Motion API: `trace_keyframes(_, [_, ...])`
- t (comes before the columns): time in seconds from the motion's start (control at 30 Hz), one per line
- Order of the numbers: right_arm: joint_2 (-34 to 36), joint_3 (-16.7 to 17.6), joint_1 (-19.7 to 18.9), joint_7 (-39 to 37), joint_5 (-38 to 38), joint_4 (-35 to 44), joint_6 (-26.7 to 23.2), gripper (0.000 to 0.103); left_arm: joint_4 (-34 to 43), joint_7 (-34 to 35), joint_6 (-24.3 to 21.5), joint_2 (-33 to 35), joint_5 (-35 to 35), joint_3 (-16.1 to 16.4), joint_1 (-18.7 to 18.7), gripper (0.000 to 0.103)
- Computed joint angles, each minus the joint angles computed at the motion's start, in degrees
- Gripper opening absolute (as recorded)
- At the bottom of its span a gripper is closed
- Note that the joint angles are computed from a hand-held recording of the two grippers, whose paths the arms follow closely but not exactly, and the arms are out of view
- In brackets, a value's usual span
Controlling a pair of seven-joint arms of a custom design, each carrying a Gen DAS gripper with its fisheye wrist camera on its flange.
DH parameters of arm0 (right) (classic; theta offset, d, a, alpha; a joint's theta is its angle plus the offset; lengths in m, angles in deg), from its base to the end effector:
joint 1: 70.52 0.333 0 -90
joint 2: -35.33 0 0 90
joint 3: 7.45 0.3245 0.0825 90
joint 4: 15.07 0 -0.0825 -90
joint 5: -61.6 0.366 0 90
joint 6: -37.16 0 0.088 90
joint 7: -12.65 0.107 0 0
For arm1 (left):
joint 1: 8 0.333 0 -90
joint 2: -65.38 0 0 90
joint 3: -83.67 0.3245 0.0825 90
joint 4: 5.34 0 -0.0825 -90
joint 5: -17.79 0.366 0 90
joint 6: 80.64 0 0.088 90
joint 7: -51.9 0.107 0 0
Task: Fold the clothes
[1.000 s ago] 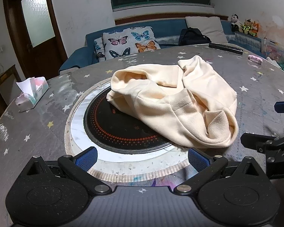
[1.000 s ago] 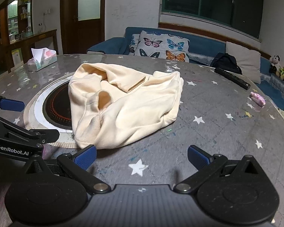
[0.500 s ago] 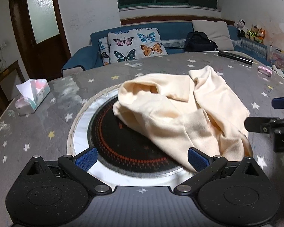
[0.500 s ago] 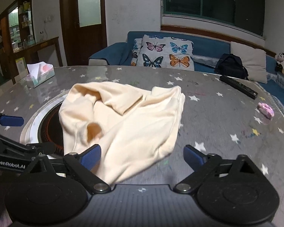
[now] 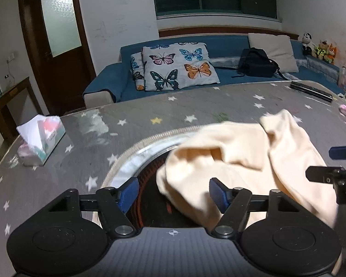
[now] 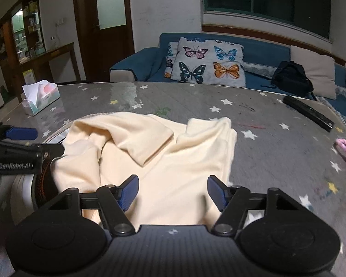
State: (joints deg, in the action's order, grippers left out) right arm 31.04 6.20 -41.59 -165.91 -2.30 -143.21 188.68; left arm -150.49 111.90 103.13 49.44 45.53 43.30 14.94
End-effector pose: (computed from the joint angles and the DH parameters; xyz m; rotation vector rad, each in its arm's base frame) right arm 0.3712 0.3758 0.4597 -1.7257 1.6573 -0.6894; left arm 0.4291 -0.1967 0.4618 -1.3797 1.9583 -0.8097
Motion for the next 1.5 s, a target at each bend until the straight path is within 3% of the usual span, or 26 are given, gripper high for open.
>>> trace_keyframes(0.17, [4.53,-2.29,-1.22,-0.99,0.06,3.66,3.32,0.057,5.92,-2.13,-0.31,4.96,6.45,-10.67,12.37,0.07])
trace_keyframes(0.27, [7.45,-3.92,-1.14,-1.85,0.36,6.31,4.3,0.053,9.0,0.77,-2.79,10.36,6.79,-7.02,8.0,0.068])
trace_keyframes(0.33, [9.53,-5.06,-0.87,-2.18,0.45,8.29,4.82,0.051,10.11,2.22,-3.56,12.54,7.04,-5.14,5.68,0.055])
trace_keyframes(0.4, [11.3,-6.07,-0.45,-3.22,1.34,9.79,4.91,0.047,10.6,6.44,-3.97,14.19,3.93,-3.09,2.87,0.027])
trace_keyframes(0.5, [13.23,-7.54,0.45,-4.53,2.63,11.14,4.48,0.028,9.49,16.29,-3.24,14.67,-6.95,-0.03,-1.65,0.009])
trace_keyframes(0.6, [12.47,-8.51,1.48,-2.94,1.07,10.4,3.54,0.007,7.18,20.8,-0.79,13.31,-13.25,4.12,-6.25,0.004])
trace_keyframes(0.73, [7.46,-8.11,1.31,4.37,-3.61,6.06,3.03,0.004,3.06,25.29,1.39,9.4,-22.47,17.49,-19.95,0.003])
trace_keyframes(0.93, [-4.73,-3.49,-1.66,13.54,-8.29,-3.52,-0.1,0.003,-4.15,22.75,3.66,1.23,-23.63,26.62,-26.64,0.0])
trace_keyframes(1.0, [-9.1,-1.75,-2.75,15.56,-8.32,-6.8,-1.03,0.003,-6.58,22.46,3.86,-1.85,-24.11,27.99,-26.92,0.0])
trace_keyframes(1.1, [-17.19,1.11,-3.91,17.66,-6.66,-12.63,-3.67,0.003,-8.75,23.17,2.53,-5.05,-24.69,32.26,-30.26,0.0])
trace_keyframes(1.2, [-23.87,3.65,-4.26,17.4,-2.77,-17.12,-6.05,0.003,-9.85,26.63,-0.73,-7.12,-26.34,40.67,-39.76,0.001])
trace_keyframes(1.33, [-31.53,6.71,-3.79,15.5,3.7,-21.97,-9.16,0.003,-9.27,30.3,-2.21,-6.75,-30.28,43.66,-46.2,0.005])
trace_keyframes(1.4, [-34.82,8.02,-3.36,14.48,7.11,-24.21,-10.49,0.003,-7.72,31.04,-2.59,-4.94,-32.54,43.9,-47.72,0.017])
trace_keyframes(1.43, [-36.23,8.61,-3.18,14.06,8.81,-25.21,-11.03,0.003,-6.41,30.42,-2.6,-3.4,-33.11,42.11,-46.2,0.023])
trace_keyframes(1.5, [-38.21,9.59,-3.21,13.4,11.72,-26.87,-11.4,0.003,-3.94,27.59,-1.93,-0.37,-32.28,35.8,-39.78,0.035])
